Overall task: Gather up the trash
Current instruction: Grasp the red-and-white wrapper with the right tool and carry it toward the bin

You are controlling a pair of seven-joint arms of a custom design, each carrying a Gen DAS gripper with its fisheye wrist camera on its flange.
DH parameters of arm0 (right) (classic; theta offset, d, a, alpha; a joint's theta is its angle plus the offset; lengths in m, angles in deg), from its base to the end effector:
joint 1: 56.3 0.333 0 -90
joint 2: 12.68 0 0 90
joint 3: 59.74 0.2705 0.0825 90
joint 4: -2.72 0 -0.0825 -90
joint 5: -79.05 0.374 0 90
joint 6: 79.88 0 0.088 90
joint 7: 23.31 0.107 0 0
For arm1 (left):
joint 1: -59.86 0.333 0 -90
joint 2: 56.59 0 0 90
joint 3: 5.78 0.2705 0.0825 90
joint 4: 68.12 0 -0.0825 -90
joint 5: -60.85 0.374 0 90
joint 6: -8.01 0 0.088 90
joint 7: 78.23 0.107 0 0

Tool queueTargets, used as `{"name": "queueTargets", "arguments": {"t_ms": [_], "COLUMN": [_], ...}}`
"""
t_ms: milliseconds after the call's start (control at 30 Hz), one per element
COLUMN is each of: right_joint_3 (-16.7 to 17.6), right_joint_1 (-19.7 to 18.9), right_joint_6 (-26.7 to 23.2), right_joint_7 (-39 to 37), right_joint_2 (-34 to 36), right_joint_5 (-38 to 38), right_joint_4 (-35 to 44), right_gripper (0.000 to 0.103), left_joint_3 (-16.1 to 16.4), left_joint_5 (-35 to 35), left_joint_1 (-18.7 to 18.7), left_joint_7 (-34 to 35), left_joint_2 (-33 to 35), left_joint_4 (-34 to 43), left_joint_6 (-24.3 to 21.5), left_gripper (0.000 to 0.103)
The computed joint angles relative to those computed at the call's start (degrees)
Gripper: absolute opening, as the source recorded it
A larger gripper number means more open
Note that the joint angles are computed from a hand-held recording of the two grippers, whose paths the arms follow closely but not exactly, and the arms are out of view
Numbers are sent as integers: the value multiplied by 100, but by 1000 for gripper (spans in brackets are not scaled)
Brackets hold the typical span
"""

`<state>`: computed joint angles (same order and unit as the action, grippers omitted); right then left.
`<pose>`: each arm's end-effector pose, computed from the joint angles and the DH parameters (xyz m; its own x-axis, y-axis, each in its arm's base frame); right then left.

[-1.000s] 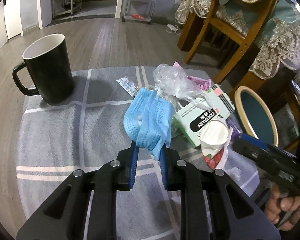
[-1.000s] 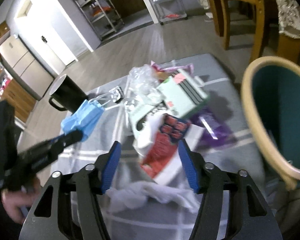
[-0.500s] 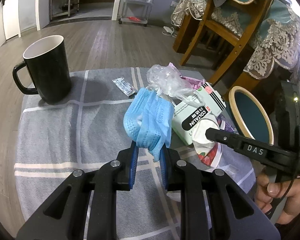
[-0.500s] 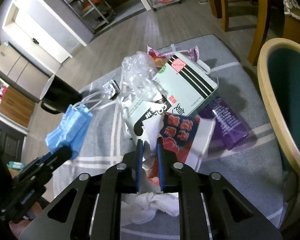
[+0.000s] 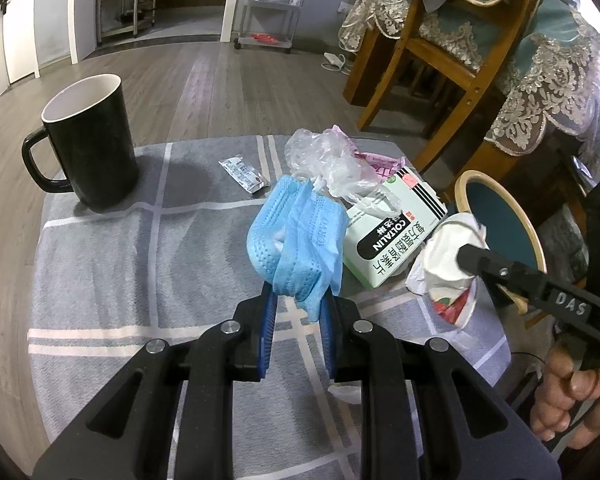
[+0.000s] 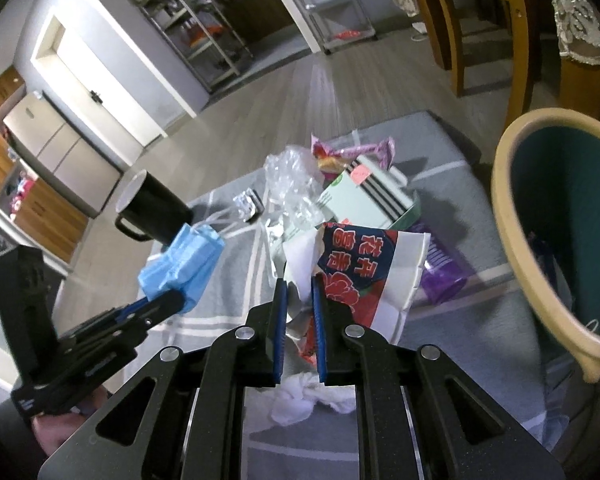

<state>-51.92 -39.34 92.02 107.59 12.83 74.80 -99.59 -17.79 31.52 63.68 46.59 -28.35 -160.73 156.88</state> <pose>0.6145 0.2778 0.3643 -0.0798 -0.8855 -0.4577 -0.7764 0.3432 -0.5286 0.6871 -0.0691 0.3612 -0.3760 -0.8997 0.2218 -0.7995 0.1941 -0.5684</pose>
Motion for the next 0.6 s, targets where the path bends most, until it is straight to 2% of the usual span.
{"name": "queueTargets", "arguments": {"t_ms": [200,400,500,600], "right_joint_3": [-35,-213,-353,-697], "right_joint_1": [-71,-14,41,264], "right_joint_6": [321,721,791,841], "right_joint_7": [-51,190,326,644], "right_joint_2": [-352,-760,-930,-1139], "right_joint_5": [-58,-191,-337,-632], "right_joint_4": [-459,-1007,-1200,-1443], "right_gripper": [13,13,13,13], "left_joint_3": [-98,-156,-171,-188], "left_joint_5": [-193,-412,-480,-526], "left_joint_1": [76,78,46,8], "left_joint_7": [123,268,299,356], "left_joint_2": [-45,-111,-133,-164], "left_joint_4": [-9,-26,-23,-32], "left_joint_6": [-15,-71,-97,-102], "left_gripper": [19,19,19,19]}}
